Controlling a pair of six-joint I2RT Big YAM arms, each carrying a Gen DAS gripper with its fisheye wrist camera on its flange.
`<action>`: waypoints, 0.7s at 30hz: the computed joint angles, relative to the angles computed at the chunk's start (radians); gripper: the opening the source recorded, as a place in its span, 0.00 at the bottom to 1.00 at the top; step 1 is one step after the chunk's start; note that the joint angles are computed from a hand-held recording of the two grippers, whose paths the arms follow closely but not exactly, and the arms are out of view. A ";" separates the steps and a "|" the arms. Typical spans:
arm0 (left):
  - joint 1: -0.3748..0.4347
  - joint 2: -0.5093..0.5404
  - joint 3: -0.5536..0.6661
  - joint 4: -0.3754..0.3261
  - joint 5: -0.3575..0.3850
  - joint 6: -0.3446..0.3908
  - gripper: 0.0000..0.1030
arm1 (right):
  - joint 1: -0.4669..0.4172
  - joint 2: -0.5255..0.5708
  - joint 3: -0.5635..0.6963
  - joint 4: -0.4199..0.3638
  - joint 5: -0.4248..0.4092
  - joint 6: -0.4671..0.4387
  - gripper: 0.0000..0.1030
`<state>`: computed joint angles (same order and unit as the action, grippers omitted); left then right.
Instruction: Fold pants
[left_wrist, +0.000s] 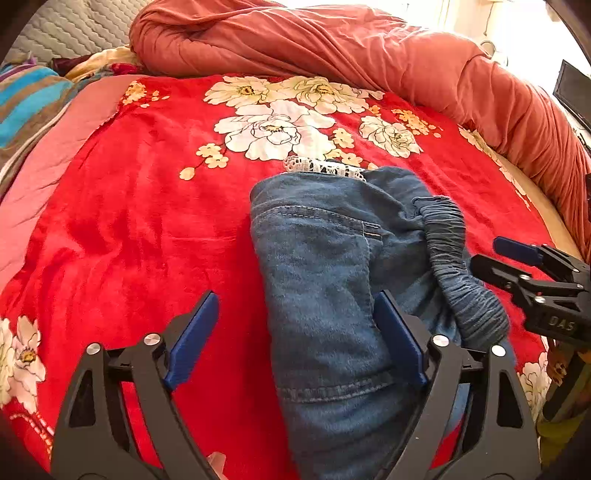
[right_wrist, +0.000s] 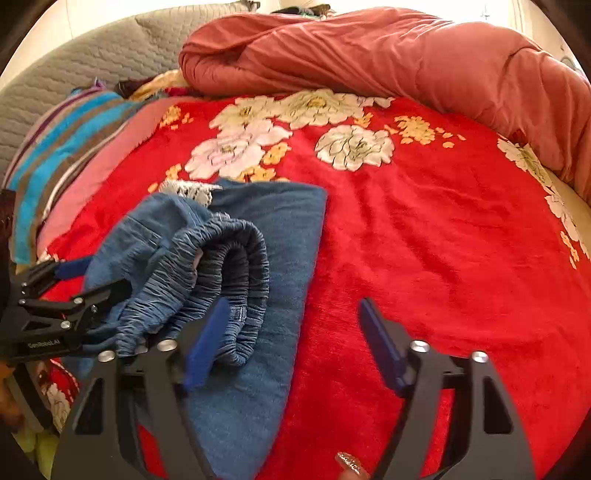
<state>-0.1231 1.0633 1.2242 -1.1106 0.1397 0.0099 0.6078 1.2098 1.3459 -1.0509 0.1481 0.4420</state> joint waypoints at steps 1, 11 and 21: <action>0.000 -0.002 0.001 -0.001 0.000 -0.001 0.81 | 0.001 -0.006 -0.001 0.000 0.007 0.001 0.82; 0.004 -0.071 0.002 0.002 -0.012 -0.039 0.91 | 0.019 -0.130 -0.034 0.060 0.100 0.030 0.95; 0.018 -0.189 -0.012 -0.030 -0.008 -0.048 0.91 | 0.109 -0.223 -0.028 0.054 0.228 0.013 0.95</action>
